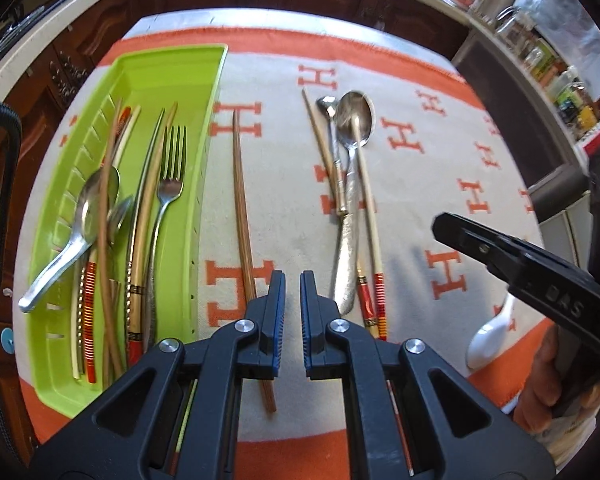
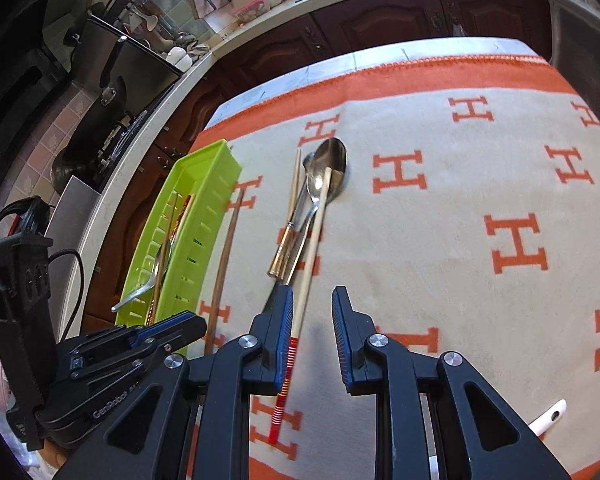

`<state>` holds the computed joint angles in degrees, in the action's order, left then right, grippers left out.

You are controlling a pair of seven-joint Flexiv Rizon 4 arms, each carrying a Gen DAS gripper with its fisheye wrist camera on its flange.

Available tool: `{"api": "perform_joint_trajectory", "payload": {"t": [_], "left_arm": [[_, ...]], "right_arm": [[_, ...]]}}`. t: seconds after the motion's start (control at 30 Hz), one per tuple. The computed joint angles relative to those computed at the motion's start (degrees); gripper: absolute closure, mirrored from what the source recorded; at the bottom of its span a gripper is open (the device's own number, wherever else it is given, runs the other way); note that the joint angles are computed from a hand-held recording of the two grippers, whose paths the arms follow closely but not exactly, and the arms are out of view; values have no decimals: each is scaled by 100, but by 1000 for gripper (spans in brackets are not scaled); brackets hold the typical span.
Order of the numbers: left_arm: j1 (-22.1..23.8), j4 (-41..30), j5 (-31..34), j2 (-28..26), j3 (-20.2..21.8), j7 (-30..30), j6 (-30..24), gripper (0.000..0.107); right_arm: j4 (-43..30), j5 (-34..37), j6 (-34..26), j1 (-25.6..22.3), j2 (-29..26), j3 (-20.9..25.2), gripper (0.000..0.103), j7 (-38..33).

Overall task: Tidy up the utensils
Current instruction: 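Move both tools back over the remaining chopsticks on the cloth, then grasp a wooden chopstick with the left tool while the right tool grasps a red-striped chopstick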

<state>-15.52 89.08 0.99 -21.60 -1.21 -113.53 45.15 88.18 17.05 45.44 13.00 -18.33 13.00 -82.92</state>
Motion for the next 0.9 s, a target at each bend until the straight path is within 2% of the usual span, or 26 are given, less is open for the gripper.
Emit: {"api": "perform_joint_trajectory", "payload": {"t": [0.27,0.43,0.63,0.7,0.77,0.9], "left_arm": [[-233,-894,567,-530,211,-602,-1081,102],[-293,-1173,770,-648,223,-653,-1401,102],[-377,-1292,989,-605,280,-787,-1534,102],[-392,-1344,1066,-614,298,-860,-1642,99],[-320,-1343,939,-649,251,-882,-1705,82],[-215,-1275,688,-692,152,-832,-1541,79]], "right_arm": [[-21,378,-37,-166,-141,62,83,-265],[-112,461,-54,-173,-248,80,83,-299],[-189,532,-48,-196,-334,108,83,-324],[-200,573,-28,-203,-359,120,83,-323],[-207,605,-35,-216,-366,132,83,-332],[-203,646,-37,-233,-370,141,83,-362]]}}
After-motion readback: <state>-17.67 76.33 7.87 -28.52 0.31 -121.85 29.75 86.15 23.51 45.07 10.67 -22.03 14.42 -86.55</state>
